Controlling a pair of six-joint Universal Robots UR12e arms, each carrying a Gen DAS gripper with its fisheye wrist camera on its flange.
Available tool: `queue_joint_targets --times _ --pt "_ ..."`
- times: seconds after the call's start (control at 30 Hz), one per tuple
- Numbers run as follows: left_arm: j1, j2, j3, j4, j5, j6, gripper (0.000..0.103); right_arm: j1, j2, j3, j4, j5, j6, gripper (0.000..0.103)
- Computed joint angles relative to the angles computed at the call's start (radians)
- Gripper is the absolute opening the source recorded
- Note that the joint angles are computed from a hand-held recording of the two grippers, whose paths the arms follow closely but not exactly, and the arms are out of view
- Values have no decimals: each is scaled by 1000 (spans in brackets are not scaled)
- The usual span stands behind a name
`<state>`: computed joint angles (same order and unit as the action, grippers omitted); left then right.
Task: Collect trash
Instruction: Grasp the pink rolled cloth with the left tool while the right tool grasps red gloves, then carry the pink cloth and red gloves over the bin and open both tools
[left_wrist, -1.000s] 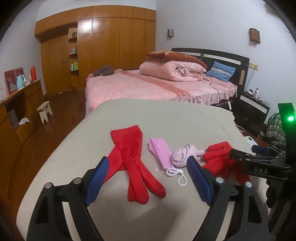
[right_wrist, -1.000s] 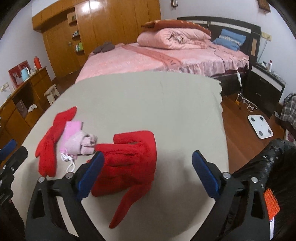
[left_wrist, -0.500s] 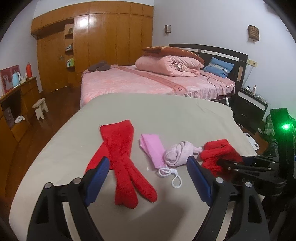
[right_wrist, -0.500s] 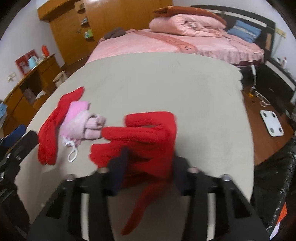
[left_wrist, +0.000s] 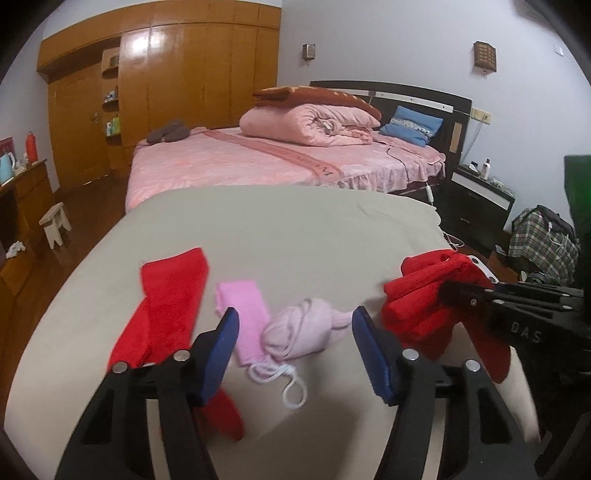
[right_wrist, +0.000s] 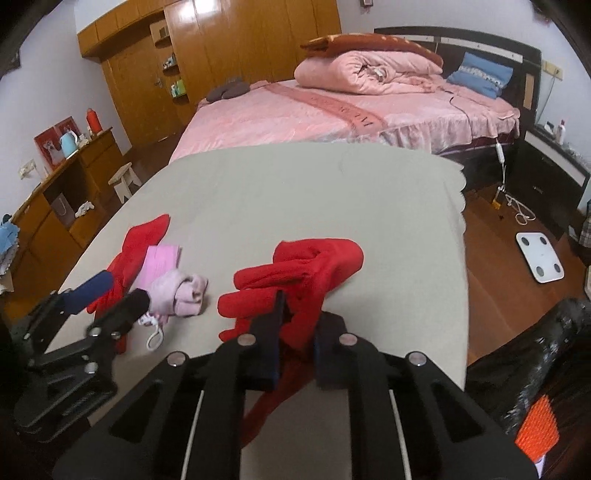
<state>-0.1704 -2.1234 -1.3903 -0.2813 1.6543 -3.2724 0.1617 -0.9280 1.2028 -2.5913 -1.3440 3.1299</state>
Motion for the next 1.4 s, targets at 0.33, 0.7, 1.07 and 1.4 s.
queue_joint_targets --times 0.33,0.7,1.07,1.4 --pt "-9 -48 77 -112 11 10 61 -6 4 -1 6 13 24 11" --pt "-15 -50 80 -126 29 25 37 -8 -1 8 5 14 38 12" --pt "-27 12 -8 55 31 23 37 -13 -36 47 -50 29 33 11" --pt "-31 58 -44 87 24 7 37 -18 -86 96 -80 53 12 11"
